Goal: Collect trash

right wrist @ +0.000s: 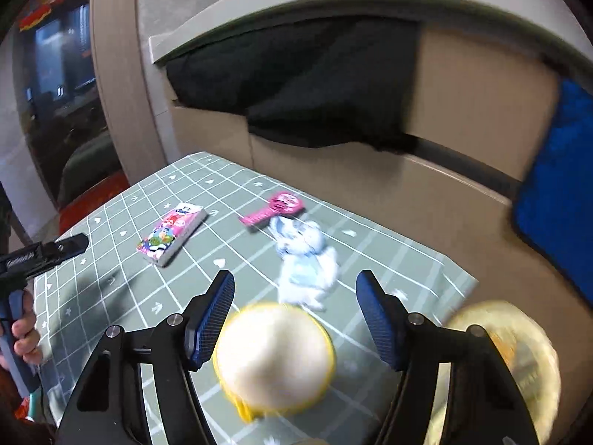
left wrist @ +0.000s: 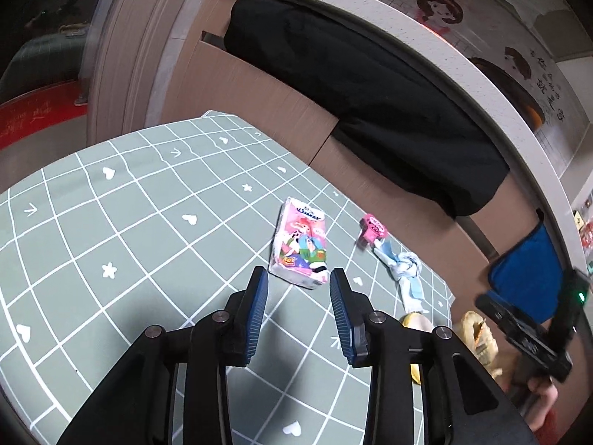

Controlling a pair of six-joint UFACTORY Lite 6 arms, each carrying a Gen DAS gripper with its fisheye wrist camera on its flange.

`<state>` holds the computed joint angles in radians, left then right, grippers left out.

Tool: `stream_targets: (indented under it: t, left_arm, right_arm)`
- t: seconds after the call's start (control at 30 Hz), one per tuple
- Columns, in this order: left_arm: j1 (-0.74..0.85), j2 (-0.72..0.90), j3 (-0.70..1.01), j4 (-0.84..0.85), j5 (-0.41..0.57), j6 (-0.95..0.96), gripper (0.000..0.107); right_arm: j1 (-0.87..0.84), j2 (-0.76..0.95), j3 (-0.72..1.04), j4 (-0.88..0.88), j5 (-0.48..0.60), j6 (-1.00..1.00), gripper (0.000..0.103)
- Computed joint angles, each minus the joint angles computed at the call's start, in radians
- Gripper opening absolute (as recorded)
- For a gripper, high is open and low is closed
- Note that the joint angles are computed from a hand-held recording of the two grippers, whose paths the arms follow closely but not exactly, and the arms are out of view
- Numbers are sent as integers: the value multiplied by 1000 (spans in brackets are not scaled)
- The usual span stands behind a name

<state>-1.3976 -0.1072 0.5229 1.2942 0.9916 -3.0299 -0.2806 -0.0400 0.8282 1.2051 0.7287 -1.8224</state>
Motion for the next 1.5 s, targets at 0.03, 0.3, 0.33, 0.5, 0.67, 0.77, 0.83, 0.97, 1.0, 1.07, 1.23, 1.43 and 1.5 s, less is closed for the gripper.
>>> stream_targets:
  t: [0.03, 0.3, 0.33, 0.5, 0.67, 0.77, 0.83, 0.97, 1.0, 1.07, 1.23, 1.43, 1.5]
  left_arm:
    - [2, 9, 4, 2, -1, 1, 37]
    - [67, 59, 45, 41, -7, 115, 37]
    - [84, 61, 48, 51, -20, 135, 37]
    - [156, 34, 13, 105, -69, 149, 37]
    - [251, 28, -20, 194, -155, 94, 37]
    - [325, 56, -11, 282, -238, 45, 37]
    - [364, 88, 14, 306, -273, 53, 37]
    - [466, 160, 73, 353, -328, 41, 37]
    - [493, 177, 85, 373, -338, 22, 38]
    - [554, 226, 125, 425, -375, -12, 41]
    - [671, 354, 236, 601, -565, -95, 46]
    - [600, 442, 364, 260, -507, 284, 47]
    - [597, 469, 403, 177, -493, 379, 47]
  right_arm:
    - [46, 41, 26, 22, -28, 3, 65]
    - [323, 469, 420, 37, -165, 332, 65]
    - [357, 527, 476, 49, -203, 363, 65]
    - [477, 739, 697, -101, -345, 585, 64]
    - [523, 893, 883, -410, -314, 915, 54]
    - [517, 885, 884, -404, -279, 866, 38]
    - [502, 851, 844, -365, -269, 809, 38]
    - [419, 741, 705, -192, -170, 615, 38]
    - [394, 690, 642, -147, -152, 551, 38]
    - [350, 600, 536, -96, -123, 456, 38]
    - [244, 401, 336, -32, -56, 273, 38]
    - [75, 231, 195, -14, 65, 105, 38]
    - [23, 210, 175, -11, 97, 72, 38]
